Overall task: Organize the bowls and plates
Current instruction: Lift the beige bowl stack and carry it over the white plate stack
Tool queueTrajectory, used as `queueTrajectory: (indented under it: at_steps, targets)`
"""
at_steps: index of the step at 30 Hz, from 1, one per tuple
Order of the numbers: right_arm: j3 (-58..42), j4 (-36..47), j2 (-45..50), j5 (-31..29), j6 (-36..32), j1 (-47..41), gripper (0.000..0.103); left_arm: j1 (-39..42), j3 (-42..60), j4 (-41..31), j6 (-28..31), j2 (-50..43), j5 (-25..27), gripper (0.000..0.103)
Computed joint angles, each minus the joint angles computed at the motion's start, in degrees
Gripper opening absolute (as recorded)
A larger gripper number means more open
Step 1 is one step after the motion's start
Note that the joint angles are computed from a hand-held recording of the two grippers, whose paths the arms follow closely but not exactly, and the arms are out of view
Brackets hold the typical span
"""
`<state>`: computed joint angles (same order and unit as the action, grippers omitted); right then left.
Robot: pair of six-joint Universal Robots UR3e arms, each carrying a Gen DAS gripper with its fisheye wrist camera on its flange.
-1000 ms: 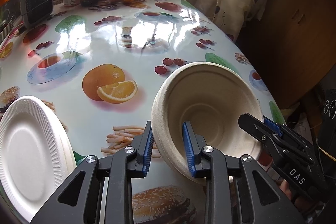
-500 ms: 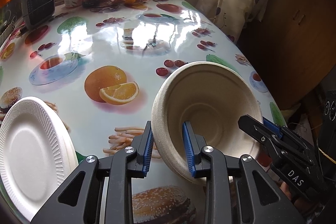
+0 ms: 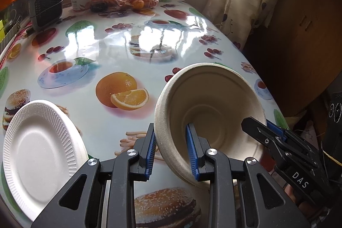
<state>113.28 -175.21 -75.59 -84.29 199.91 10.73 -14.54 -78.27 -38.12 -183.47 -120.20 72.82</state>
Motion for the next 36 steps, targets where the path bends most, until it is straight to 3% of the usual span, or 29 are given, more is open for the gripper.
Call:
queueTrajectory:
  at_steps: [36]
  targets:
    - [-29.14, 12.38, 15.12, 0.61, -3.86, 12.25, 0.026, 14.22, -23.01, 7.88, 0.8, 18.7, 0.09, 0.028]
